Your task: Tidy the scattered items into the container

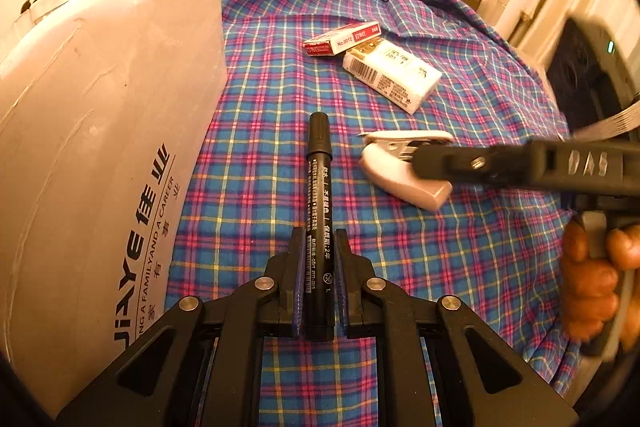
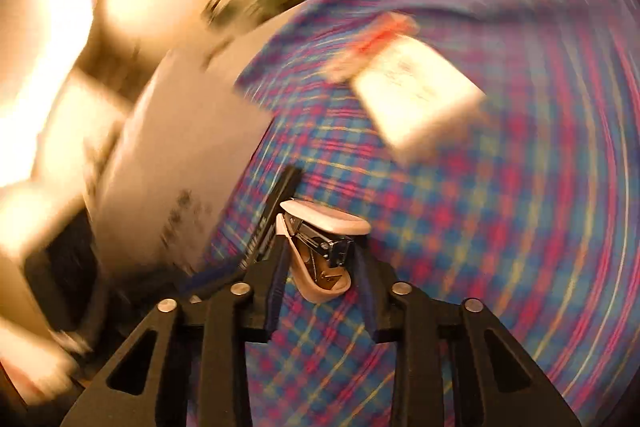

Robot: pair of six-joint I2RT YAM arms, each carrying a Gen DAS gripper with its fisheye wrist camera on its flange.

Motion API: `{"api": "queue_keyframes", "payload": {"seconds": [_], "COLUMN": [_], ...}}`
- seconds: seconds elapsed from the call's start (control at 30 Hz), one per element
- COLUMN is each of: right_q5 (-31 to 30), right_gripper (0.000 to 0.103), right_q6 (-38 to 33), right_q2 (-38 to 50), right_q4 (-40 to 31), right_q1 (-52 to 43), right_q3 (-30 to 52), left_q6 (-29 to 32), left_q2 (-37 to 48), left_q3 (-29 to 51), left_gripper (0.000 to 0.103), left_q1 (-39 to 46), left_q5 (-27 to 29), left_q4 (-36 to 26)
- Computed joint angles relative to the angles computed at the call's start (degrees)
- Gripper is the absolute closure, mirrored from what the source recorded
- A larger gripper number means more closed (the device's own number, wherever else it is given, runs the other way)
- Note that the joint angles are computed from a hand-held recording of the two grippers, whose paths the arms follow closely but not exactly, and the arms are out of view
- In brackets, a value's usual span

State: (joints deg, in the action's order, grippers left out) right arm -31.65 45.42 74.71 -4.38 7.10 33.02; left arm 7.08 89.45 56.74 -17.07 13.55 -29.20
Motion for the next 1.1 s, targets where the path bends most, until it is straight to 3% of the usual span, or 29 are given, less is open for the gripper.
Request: {"api": "queue_keyframes", "payload": {"seconds": [0.07,0.1,0.13,0.2,0.3,0.37,0.4,0.43,0.47,0.53,0.6,0.7,0.8,0.87,0.9,0.97,1.03,1.1], "right_q5": [-6.37,-6.79,-4.82,1.08,18.16,30.82,36.04,41.02,47.07,53.07,49.39,39.12,16.57,0.72,-3.12,-6.08,-2.85,1.57], "right_gripper": [0.082,0.08,0.081,0.075,0.066,0.051,0.037,0.029,0.035,0.031,0.034,0.058,0.059,0.057,0.052,0.051,0.034,0.028], "right_q6": [18.28,23.28,23.68,15.53,-0.79,-11.48,-16.2,-21.17,-25.18,-30.2,-33.14,-29.33,-14.9,-0.29,4.01,3.46,-0.93,-5.9], "right_q2": [-2.31,-3.74,-6.93,-11.38,-12.01,-7.5,-4.77,-1.66,0.99,5.97,6.67,2.77,-3.05,-6.44,-7.57,-9.0,-11.45,-13.06], "right_q4": [16.34,19.24,15.89,1.71,-16.65,-22.4,-23.46,-23.98,-24.26,-26.05,-22.43,-21.35,-14.53,-4.3,-1.03,-2.77,-9.71,-16.73], "right_q1": [-3.87,-4.67,-4.43,-1.58,10.36,20.86,25.0,28.64,31.28,31.99,28.64,21.72,5.05,-6.57,-10.69,-15.43,-15.87,-14.29], "right_q3": [-10.57,-13.47,-14.07,-9.02,3.87,12.07,14.8,16.97,17.91,19.26,17.28,15.03,8.23,0.31,-2.65,-3.07,-0.7,2.53], "left_q6": [0.06,0.17,0.33,0.46,0.41,0.32,0.24,0.13,-0.04,0.48,0.34,0.74,0.7,0.65,0.78,0.65,0.64,0.17], "left_q2": [-0.38,-0.47,-0.75,-0.99,-1.16,-1.33,-1.51,-1.6,-1.39,-1.25,-1.48,-1.45,-1.37,-1.29,-1.33,-1.24,-1.29,-1.24], "left_q3": [-0.31,-0.4,-0.63,-0.88,-0.98,-1.23,-1.41,-1.56,-1.54,-1.3,-1.4,-1.28,-1.03,-0.88,-0.82,-0.8,-0.76,-0.82], "left_gripper": [0.089,0.089,0.089,0.089,0.089,0.089,0.089,0.089,0.089,0.089,0.089,0.089,0.089,0.089,0.089,0.089,0.089,0.089], "left_q1": [-0.05,0.02,0.02,0.07,0.18,0.09,0.0,-0.05,0.22,0.96,1.0,1.31,1.33,1.28,1.46,1.25,1.31,0.79], "left_q5": [0.0,0.08,0.03,0.07,0.15,-0.03,-0.18,-0.44,-0.59,0.04,-0.02,0.35,0.43,0.43,0.56,0.51,0.5,0.23], "left_q4": [-0.22,-0.3,-0.38,-0.44,-0.62,-0.36,-0.22,-0.02,0.22,0.02,-0.07,-0.33,-0.61,-0.72,-0.89,-0.8,-0.87,-0.62]}}
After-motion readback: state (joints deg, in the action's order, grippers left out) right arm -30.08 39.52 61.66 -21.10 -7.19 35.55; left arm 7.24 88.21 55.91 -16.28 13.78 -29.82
